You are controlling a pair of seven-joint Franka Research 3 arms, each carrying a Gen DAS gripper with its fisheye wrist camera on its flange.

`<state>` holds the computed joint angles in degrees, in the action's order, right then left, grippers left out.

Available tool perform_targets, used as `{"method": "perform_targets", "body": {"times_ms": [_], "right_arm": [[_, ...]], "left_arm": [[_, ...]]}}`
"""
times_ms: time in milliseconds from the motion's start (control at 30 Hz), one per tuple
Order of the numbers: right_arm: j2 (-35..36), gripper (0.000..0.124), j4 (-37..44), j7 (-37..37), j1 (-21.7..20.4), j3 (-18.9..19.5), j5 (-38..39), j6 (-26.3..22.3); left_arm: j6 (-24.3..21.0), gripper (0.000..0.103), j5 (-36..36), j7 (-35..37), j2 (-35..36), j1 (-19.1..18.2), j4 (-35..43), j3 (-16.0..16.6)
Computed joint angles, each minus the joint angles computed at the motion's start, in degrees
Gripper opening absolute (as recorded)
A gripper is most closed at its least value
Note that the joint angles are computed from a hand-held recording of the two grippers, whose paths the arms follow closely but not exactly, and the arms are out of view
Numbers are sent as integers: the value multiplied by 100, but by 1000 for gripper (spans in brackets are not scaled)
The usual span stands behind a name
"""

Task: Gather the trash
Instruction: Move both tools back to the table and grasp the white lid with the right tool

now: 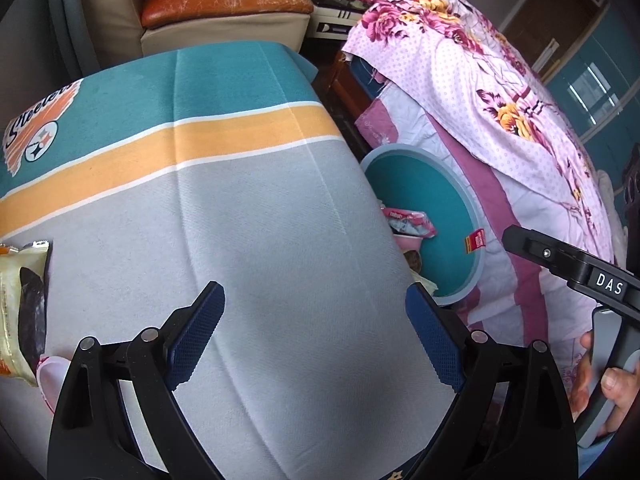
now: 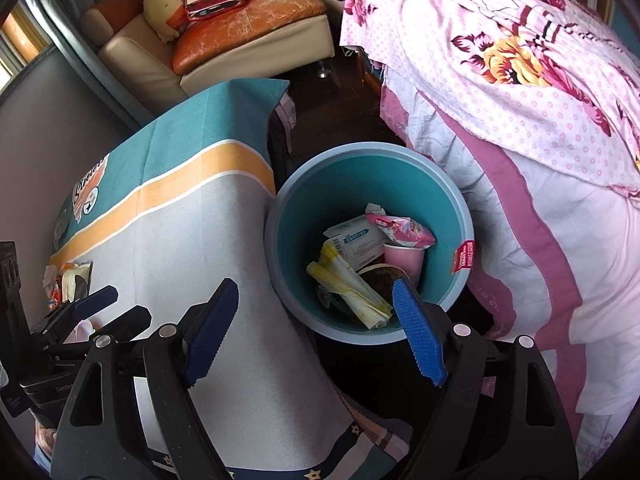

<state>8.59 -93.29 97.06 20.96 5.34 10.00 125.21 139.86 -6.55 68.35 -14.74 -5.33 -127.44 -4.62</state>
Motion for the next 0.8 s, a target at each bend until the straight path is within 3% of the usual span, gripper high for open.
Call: {"method": "perform_targets", "body": {"times_ms": [433,800], "right_arm": [[227,77,560,-71,659,347,-157,-423],[923,77,1545,-309,1465,624,-172,-1074]], "left_arm": [[-238,92,389,-244,-1836,540,-1434,492],[-713,92,792,-284,-3335,1219,-2450,999]]}}
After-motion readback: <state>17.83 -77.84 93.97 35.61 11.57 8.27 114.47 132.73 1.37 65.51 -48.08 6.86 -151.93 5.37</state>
